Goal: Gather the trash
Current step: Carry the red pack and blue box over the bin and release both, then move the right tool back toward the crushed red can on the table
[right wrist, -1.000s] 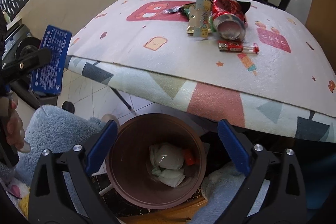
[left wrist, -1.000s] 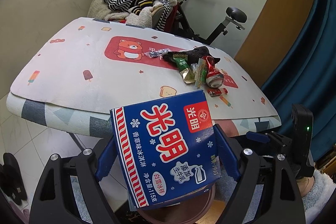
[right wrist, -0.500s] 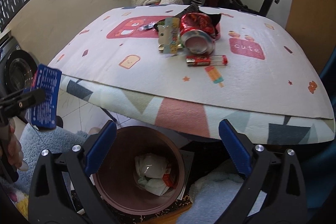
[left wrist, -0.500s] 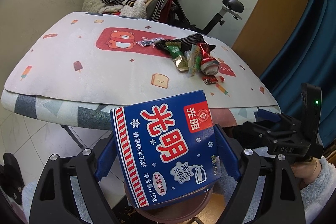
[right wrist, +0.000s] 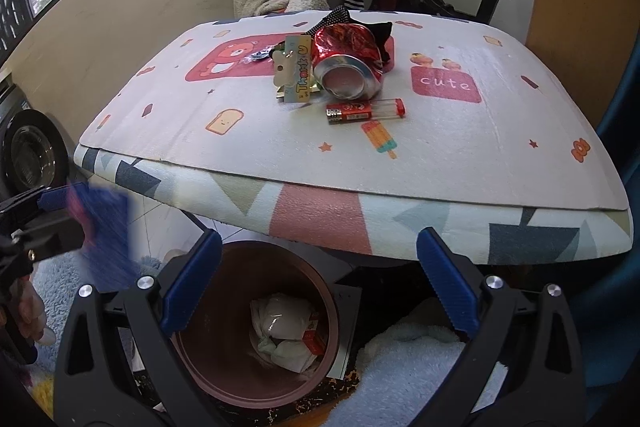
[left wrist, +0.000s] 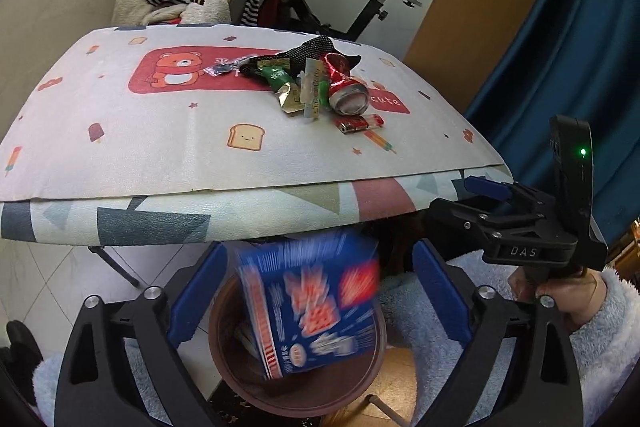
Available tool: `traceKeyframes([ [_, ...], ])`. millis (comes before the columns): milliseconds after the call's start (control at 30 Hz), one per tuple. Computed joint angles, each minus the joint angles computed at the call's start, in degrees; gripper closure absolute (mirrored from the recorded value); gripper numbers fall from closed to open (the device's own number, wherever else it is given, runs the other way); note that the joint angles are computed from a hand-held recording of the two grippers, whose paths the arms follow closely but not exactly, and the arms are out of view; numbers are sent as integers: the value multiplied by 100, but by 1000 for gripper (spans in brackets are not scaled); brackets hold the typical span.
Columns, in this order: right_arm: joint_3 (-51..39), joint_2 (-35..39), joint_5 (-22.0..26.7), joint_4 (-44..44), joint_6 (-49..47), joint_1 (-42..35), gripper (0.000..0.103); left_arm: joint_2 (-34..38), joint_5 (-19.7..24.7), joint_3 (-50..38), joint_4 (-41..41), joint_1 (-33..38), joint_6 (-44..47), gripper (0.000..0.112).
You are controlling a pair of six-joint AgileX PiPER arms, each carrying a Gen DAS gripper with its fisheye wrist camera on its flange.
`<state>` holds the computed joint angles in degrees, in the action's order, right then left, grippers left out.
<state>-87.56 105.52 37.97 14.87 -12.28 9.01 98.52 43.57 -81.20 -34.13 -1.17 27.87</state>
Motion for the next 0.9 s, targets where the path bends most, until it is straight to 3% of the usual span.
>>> traceKeyframes([
  [433, 70, -41, -30, -51, 43, -27, 7, -236, -661, 213, 821, 271, -614, 20],
  [900, -32, 67, 3, -230, 114, 32, 7, -207, -1082, 222, 1137, 513, -713, 20],
])
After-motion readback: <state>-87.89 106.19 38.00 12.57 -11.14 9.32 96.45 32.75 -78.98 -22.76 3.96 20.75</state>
